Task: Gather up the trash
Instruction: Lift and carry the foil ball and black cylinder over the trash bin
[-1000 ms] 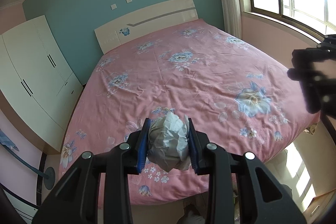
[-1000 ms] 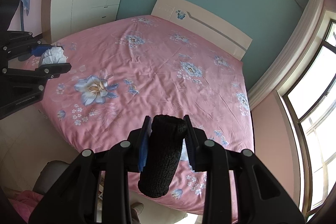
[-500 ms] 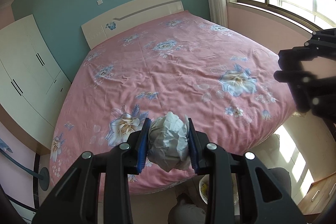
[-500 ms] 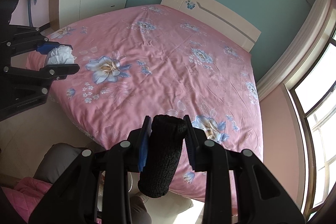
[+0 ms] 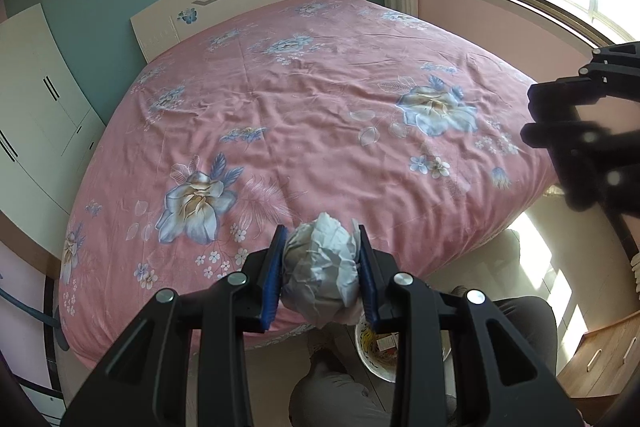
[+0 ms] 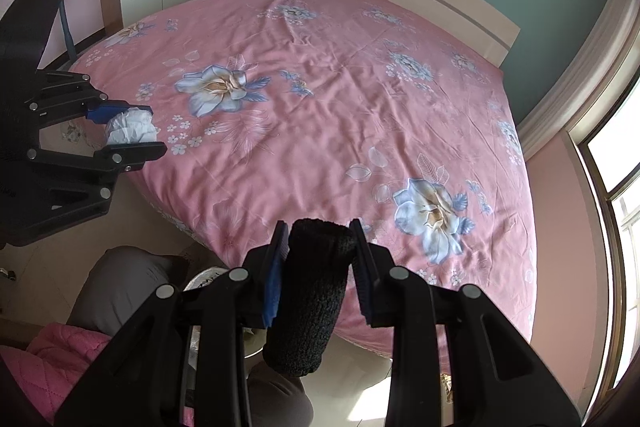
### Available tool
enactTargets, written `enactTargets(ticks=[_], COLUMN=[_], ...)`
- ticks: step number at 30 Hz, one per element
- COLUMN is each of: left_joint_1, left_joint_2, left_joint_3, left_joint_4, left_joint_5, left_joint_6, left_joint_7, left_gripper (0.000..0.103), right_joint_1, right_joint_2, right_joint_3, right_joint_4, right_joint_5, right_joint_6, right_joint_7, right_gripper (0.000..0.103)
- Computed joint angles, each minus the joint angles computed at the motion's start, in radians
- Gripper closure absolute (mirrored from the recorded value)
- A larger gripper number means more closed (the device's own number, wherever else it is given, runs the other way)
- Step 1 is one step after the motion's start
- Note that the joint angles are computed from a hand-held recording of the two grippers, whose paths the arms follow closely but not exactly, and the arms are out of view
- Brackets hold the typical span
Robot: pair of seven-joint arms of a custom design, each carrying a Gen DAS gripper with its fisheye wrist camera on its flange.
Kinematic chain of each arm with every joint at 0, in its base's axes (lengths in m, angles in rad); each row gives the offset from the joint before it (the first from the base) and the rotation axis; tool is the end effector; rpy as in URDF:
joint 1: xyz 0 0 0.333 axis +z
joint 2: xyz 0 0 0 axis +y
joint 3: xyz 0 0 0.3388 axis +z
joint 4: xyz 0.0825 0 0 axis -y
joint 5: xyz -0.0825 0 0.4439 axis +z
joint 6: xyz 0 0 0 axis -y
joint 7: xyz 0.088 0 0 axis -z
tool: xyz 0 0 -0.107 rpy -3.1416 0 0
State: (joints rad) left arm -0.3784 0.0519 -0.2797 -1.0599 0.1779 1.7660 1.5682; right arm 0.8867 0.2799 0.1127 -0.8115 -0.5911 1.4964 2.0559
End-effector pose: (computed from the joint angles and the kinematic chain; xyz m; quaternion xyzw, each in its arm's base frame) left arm 0.4851 -0.3446 0.9085 -0.4297 0.8401 -0.2525 0.2141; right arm 0.4164 0.4951 0.8660 -0.7699 0.5476 -0.2739 0.1797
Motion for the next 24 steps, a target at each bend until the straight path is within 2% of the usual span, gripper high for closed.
enactTargets(ticks=[9,16,24], left_joint_1=[0.030,0.038,0.044], left_joint_2=[-0.099,-0.132,-0.156], left_joint_3=[0.001,-0.002,0.003], left_joint_4=[-0.286,-0.415,-0.520], left_joint_5=[-0.090,-0.138,-0.197], left_joint_6=[0.084,0.113,0.132], left_joint_7=[-0.003,0.005,0.012], left_gripper=[0.068,0.068,0.068], right_joint_1=[-0.129,-0.208,-0.254], right_joint_2=[-0.174,-0.250,-0.307], right_joint_3=[0.068,0.105,0.127], right_joint_4=[-0.390,-0.596,-0.779], right_joint_5=[0.129,0.235,0.343], right_joint_6=[0.179,0.289,0.406], right_joint_7=[0.095,0.145,0.183], right_gripper=[0.071,0.071,0.071])
